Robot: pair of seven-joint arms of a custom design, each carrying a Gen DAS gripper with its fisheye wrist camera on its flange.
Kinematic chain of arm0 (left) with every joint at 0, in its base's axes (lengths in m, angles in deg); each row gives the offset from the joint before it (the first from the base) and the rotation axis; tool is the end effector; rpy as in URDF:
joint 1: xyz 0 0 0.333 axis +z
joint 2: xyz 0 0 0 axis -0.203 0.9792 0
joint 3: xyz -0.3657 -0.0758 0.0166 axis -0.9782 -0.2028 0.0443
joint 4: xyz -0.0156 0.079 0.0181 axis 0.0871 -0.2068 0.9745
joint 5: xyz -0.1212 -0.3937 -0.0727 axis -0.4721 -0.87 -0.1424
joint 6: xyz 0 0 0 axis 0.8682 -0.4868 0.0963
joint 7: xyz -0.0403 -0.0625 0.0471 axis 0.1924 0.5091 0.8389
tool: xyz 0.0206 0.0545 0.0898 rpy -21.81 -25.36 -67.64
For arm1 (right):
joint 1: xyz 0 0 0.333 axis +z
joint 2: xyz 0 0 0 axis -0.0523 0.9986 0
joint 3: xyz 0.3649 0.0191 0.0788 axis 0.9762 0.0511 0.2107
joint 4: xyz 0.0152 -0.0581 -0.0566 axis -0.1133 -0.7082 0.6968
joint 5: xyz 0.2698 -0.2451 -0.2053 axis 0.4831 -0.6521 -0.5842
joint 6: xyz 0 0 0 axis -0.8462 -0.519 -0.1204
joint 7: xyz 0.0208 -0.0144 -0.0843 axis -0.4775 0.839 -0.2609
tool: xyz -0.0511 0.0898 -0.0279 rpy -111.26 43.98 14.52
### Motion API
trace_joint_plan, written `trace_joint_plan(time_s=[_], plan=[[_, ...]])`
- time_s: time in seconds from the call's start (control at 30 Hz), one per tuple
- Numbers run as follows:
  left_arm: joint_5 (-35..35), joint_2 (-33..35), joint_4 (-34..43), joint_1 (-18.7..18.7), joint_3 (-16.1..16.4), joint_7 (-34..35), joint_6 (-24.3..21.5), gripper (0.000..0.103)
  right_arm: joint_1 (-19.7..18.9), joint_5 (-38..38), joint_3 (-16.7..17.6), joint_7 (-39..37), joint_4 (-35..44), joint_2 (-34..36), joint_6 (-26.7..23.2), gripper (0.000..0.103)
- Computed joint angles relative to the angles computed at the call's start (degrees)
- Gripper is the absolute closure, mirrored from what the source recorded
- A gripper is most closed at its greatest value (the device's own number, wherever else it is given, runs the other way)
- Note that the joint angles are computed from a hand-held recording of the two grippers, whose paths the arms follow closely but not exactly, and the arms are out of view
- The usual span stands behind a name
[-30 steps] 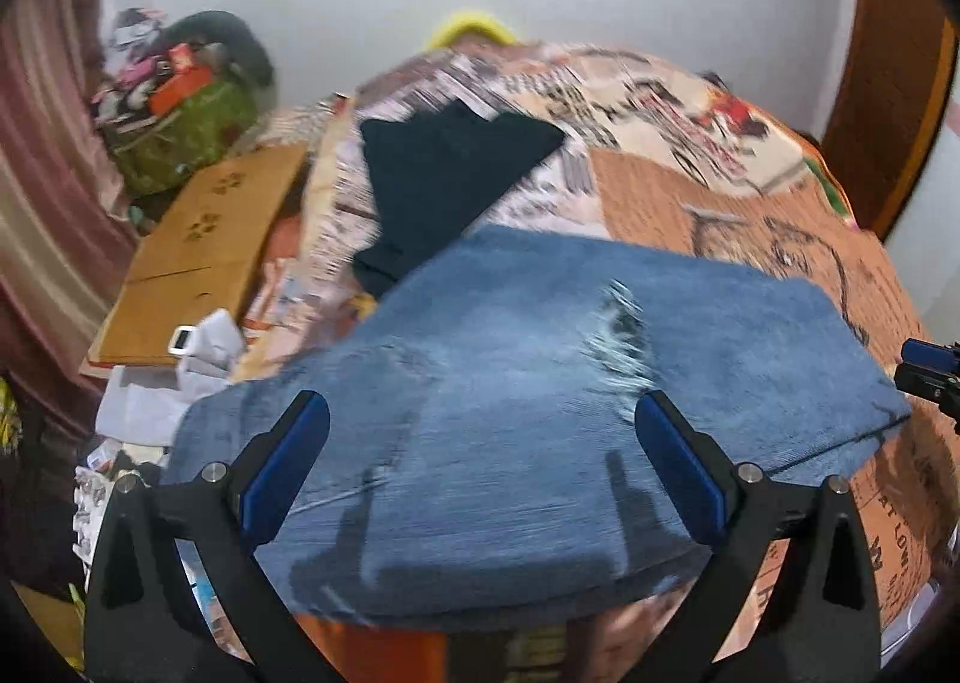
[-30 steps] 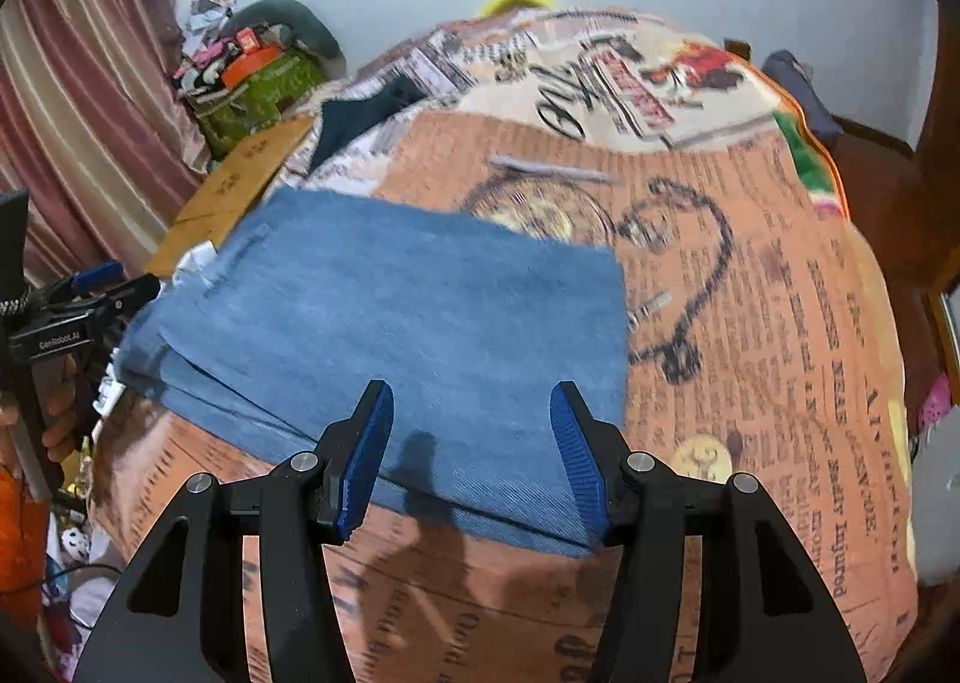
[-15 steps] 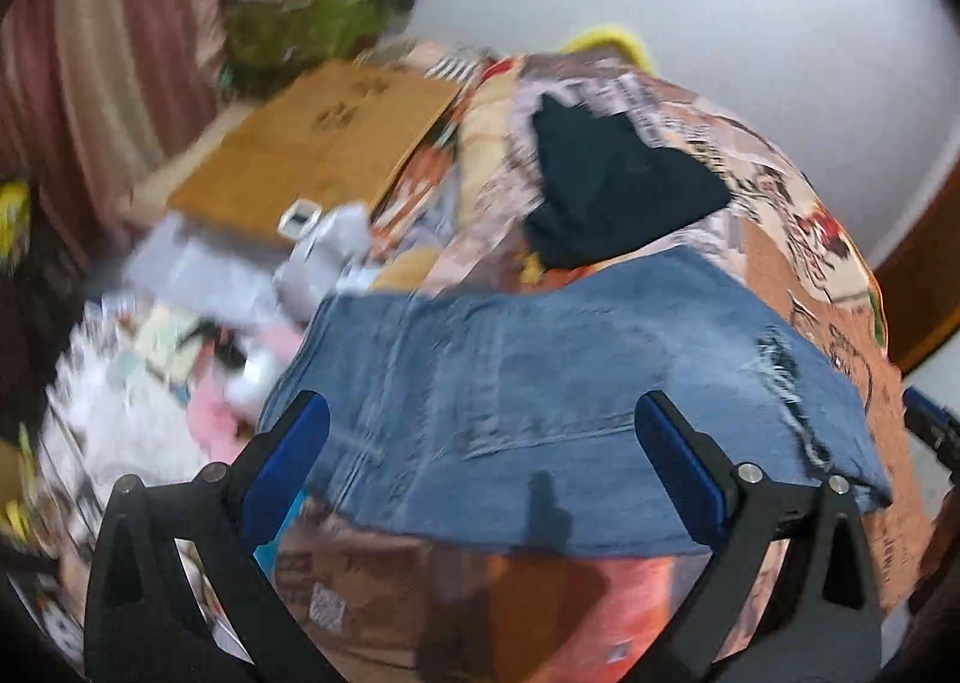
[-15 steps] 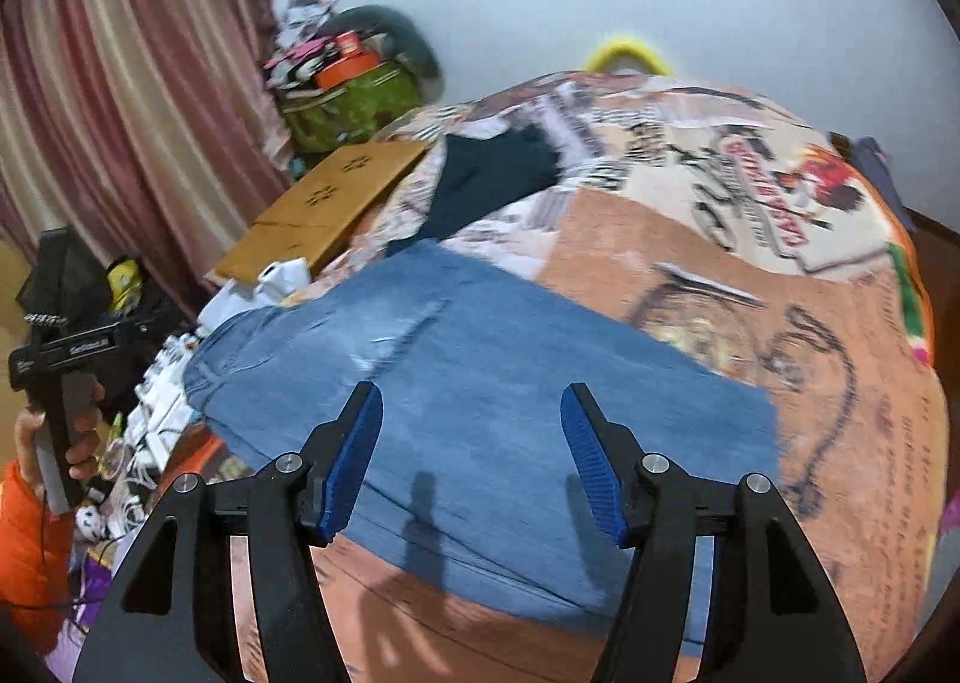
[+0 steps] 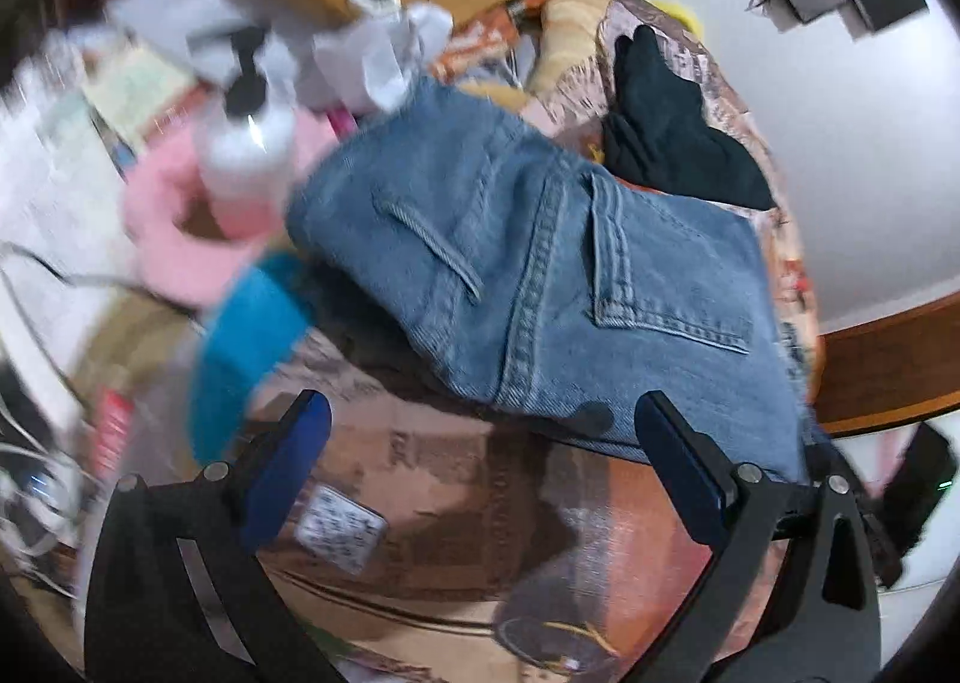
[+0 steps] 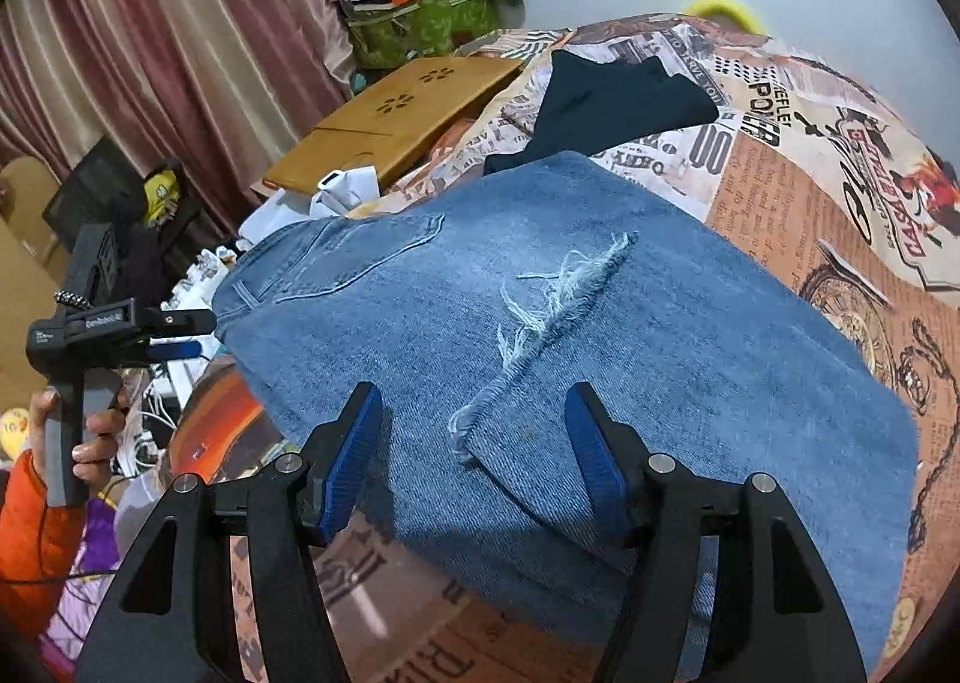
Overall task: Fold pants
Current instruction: 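Grasp the jeans edge with the left tool and lift it up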
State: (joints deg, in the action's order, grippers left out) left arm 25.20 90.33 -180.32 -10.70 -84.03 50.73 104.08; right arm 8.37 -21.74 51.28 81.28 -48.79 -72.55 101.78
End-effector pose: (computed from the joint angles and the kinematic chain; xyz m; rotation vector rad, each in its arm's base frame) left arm 0.5725 -0.0337 0.4106 2.4544 -1.5342 0.9029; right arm 0.5989 0.1611 0.4633 -2.0842 1.3050 -0.1406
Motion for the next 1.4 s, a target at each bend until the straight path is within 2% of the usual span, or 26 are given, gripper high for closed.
trace_joint_plan(time_s=[0.17,0.4,0.47,0.5,0.57,0.63,0.67,0.7,0.77,0.83,0.93,1.03,1.13,1.23,1.33,1.4], plan=[[-8.73,2.51,1.62,1.22,-0.17,4.55,-3.75,0.001,-0.3,1.09,-0.11,-0.62,0.24,-0.04,-1.47,0.042],[-20.98,7.55,5.52,4.01,-0.78,13.62,-7.56,0.001,0.12,-1.37,0.04,0.62,0.38,0.34,-0.53,0.041],[-21.77,8.39,6.13,4.31,-0.85,14.05,-7.2,0.002,-0.05,-0.96,0.11,0.5,0.48,0.35,-0.84,0.041],[-20.95,8.72,6.47,4.21,-0.85,13.51,-6.62,0.004,-0.16,-0.64,0.11,0.45,0.58,0.37,-1.03,0.041],[-15.12,8.96,6.82,2.92,-0.61,9.67,-3.13,0.023,-0.31,0.3,0.14,0.34,0.64,0.36,-1.3,0.041],[-7.76,8.66,6.51,1.6,-0.39,5.49,0.44,0.036,-0.43,1.27,0.09,0.66,0.77,0.34,-1.61,0.041],[-6.06,8.37,6.34,1.47,-0.62,4.92,1.49,0.038,-0.49,1.51,0.01,0.95,0.81,0.24,-1.86,0.042],[-5.19,8.12,6.18,1.53,-0.91,4.77,2.26,0.046,-0.53,1.58,-0.09,1.21,0.84,0.12,-2.1,0.042],[2.26,6.6,4.98,0.12,-0.1,-0.51,5.79,0.072,-0.45,0.4,-0.46,2.84,0.61,-0.36,-1.99,0.042],[0.49,4.76,4.3,1.2,-1.19,2.47,7.64,0.077,-0.61,-0.29,-0.92,3.67,-0.08,-1.26,-1.46,0.042],[0.99,1.58,3.76,1.01,-1.28,3.33,10.14,0.08,-1.35,2.11,-2.06,2.65,-1.98,-3.37,-0.42,0.042],[7.93,-1.22,3.86,-0.66,-1.05,0.89,13.93,0.08,-2.03,0.87,-3.92,4.81,-4.23,-5.25,0.91,0.042],[11.07,-2.41,6.17,-2.24,-1.46,2.14,16.83,0.08,-3.08,-4.71,-5.81,10.19,-7.32,-6.93,3.65,0.041],[16.91,-2.7,9.78,-4.34,-2.34,0.22,19.3,0.08,-4.55,-11.3,-7.46,17.19,-9.89,-7.94,5.8,0.041],[19.67,-2.04,13.96,-6.43,-3.33,-0.43,19.49,0.08,-6.16,-22.96,-8.27,25.84,-12.0,-8.47,7.62,0.041],[23.45,-0.5,17.67,-8.21,-4.18,-1.74,19.48,0.08,-6.38,-25.49,-8.91,26.49,-13.06,-8.55,8.33,0.041]])
